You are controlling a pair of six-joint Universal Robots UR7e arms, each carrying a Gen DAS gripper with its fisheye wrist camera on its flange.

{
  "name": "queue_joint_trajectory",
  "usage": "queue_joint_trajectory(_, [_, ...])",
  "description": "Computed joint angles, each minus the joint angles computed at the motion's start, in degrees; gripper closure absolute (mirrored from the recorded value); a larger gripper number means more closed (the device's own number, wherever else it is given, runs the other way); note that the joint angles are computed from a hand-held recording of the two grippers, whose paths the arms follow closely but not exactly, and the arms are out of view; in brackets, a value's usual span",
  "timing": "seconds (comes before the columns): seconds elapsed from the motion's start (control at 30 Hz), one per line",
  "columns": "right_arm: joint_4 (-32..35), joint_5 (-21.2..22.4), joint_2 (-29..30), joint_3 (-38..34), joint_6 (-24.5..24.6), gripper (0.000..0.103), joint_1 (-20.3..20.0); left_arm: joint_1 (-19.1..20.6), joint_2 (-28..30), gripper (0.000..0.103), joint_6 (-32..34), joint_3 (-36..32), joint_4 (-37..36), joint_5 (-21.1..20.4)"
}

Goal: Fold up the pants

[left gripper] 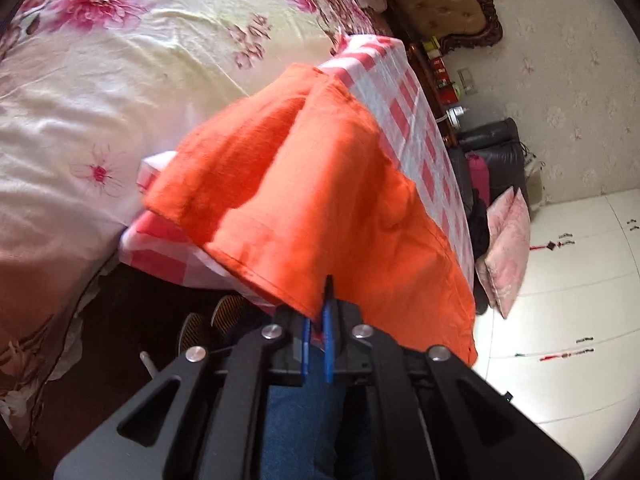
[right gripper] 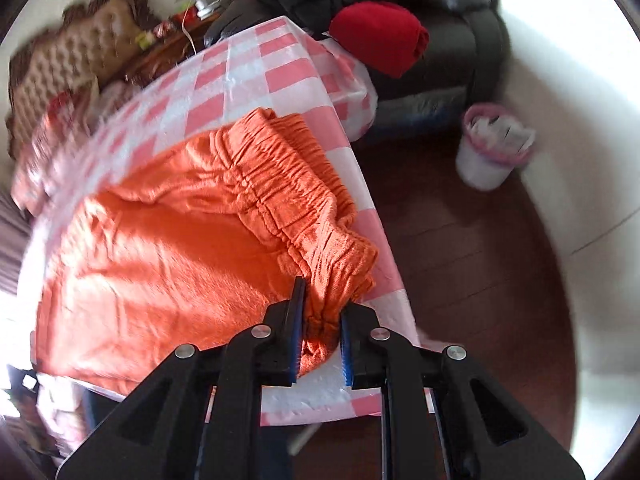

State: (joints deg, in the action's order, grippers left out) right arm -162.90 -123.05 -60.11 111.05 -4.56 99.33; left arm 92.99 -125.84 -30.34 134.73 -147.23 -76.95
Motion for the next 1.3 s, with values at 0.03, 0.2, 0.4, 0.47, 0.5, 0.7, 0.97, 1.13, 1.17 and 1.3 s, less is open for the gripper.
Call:
queue_joint_trajectory(0.03, [-0.8,-1.1,0.6,0.1,-0.4,0.088,0.5,1.9,0.4,0.076,0.8,0.3,-2.3,-2.9])
queue_joint_trajectory(0.2, [-3.1,-3.8,2.0,0.2,-1.3,0.088,0.9,9.0,4.6,0.072,3.3,-1.9,-10.1,-12.6])
queue_joint_trajectory(0.4, [-2.5,-5.0,2.4,-0.2,0.0,0.088,1.5,4.4,8.1,0.098,4.6,-7.7,-3.3,-3.0])
queue_joint_trajectory(0.47, [-0.9,-5.1,2.5,-1.1,2.3,0.088,1.9,-1.8,7.4,0.098,6.7,-10.1,0.8,6.6])
queue_joint_trajectory(0.5, [-1.0,-4.3,2.2,-1.2,2.6,0.088,2.3,-4.5,6.7,0.098,7.4,-10.9,2.2,9.8])
queue_joint_trajectory(0.7, [-4.2,-4.1,3.8,-1.7,0.3,0.088,4.3,-7.6,5.1,0.098,7.6,-14.0,10.3,17.7])
queue_joint_trajectory(0.97, [-5.5,-10.1,6.0,-1.7,-1.8,0.088,5.3,0.6,5.0,0.098,11.1,-8.9,1.3,10.0])
queue_joint_trajectory(1.13, [-7.2,-14.5,9.2,-3.0,-5.4,0.088,7.1,-1.2,4.7,0.098,10.0,-7.9,3.8,17.4])
queue_joint_trajectory(1.17, [-7.6,-15.4,9.8,-3.0,-5.5,0.088,6.9,-0.7,4.5,0.098,10.8,-7.0,2.5,17.0])
queue_joint_trajectory(1.3, [-9.7,-17.1,10.6,-2.4,-7.1,0.088,7.3,-2.8,3.2,0.076,11.4,-6.5,4.7,20.9])
